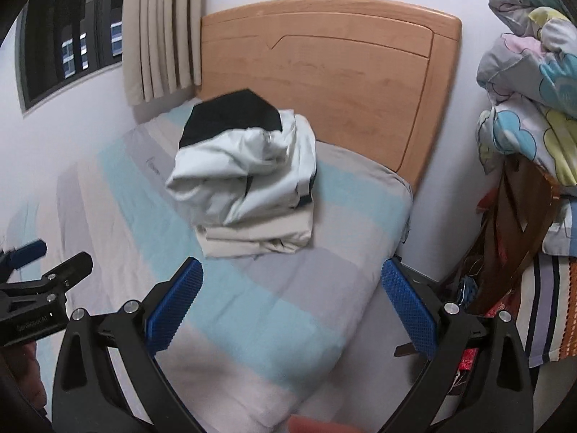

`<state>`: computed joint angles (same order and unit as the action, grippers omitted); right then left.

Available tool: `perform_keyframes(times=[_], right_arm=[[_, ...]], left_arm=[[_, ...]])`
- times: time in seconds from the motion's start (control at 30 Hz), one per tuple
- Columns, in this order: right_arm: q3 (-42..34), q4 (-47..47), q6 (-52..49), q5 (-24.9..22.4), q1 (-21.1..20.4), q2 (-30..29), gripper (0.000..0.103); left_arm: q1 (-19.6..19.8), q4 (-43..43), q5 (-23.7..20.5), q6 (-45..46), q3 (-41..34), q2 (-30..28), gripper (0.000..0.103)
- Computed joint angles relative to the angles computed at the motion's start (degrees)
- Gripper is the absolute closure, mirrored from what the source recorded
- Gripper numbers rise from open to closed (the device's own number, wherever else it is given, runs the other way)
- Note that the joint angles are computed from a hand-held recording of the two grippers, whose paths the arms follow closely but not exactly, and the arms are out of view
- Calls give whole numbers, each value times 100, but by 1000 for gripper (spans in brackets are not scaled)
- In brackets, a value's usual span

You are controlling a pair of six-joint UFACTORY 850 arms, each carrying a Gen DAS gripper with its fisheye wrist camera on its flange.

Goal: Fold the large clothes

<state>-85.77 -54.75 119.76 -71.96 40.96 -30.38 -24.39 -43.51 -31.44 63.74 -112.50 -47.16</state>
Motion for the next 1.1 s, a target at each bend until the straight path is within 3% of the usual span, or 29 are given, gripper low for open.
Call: perform_keyframes(times=[0.13, 0.33, 0.53, 1.1], right_arm=[[354, -140, 146, 165, 65, 100, 7], [566, -289, 242, 139, 147, 240, 7], [654, -377, 149, 111, 186, 315, 7], [760, -329, 151, 133, 165, 400, 7]], left_arm=[[-106, -572, 567, 766, 736, 351, 6], [-122, -549, 569, 424, 948, 481, 6], [-202, -694, 838, 623, 1183, 610, 6], [-259, -434, 774, 268, 1038, 525, 6]])
